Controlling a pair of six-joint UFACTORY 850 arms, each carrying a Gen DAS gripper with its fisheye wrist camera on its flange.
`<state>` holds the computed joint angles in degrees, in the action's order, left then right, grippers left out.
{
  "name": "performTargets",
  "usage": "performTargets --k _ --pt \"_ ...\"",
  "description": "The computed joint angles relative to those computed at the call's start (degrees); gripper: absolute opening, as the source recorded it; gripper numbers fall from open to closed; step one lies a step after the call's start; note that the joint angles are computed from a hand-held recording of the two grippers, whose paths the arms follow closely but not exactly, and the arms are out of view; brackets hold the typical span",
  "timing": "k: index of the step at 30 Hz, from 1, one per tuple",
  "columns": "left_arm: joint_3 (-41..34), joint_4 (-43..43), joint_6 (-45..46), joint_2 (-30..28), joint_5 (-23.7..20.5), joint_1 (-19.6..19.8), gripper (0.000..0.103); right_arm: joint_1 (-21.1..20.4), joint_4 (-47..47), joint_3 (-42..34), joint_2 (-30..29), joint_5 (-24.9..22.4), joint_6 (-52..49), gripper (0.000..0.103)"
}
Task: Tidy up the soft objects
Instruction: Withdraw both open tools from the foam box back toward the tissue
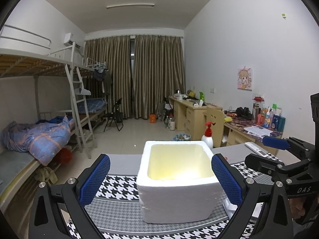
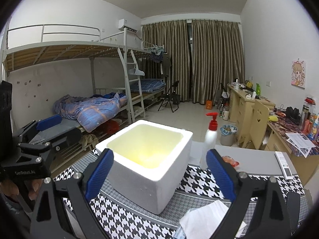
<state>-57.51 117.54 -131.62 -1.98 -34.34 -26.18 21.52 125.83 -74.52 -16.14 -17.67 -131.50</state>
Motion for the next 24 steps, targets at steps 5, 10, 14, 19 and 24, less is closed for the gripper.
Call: performTargets --k 5,10,14,19,24 --pt "0.37 1.01 -0.97 0.22 0.50 -0.22 0.102 -0.20 3.25 1.49 1.01 0.27 -2.30 0.096" --pt "0.67 2.14 -1.77 0.51 1.47 -0.81 0.102 -0.78 7.13 3.19 2.15 0.25 -5.46 0.096" --pt "0.60 3.14 -2.59 0.36 1.96 -1.31 0.102 -1.15 10.45 4.66 3.13 0.02 -8.41 0.096" --pt "0.47 5.17 -5.84 -0.25 3.12 -1.78 0.102 -1.81 13.85 6.26 4.22 -0.21 -11.36 0.096" --pt "-0.30 5.64 -5.46 -1.54 3.55 -2.70 0.102 -2.50 16.56 7.52 5.02 -0.26 -13.35 0.096"
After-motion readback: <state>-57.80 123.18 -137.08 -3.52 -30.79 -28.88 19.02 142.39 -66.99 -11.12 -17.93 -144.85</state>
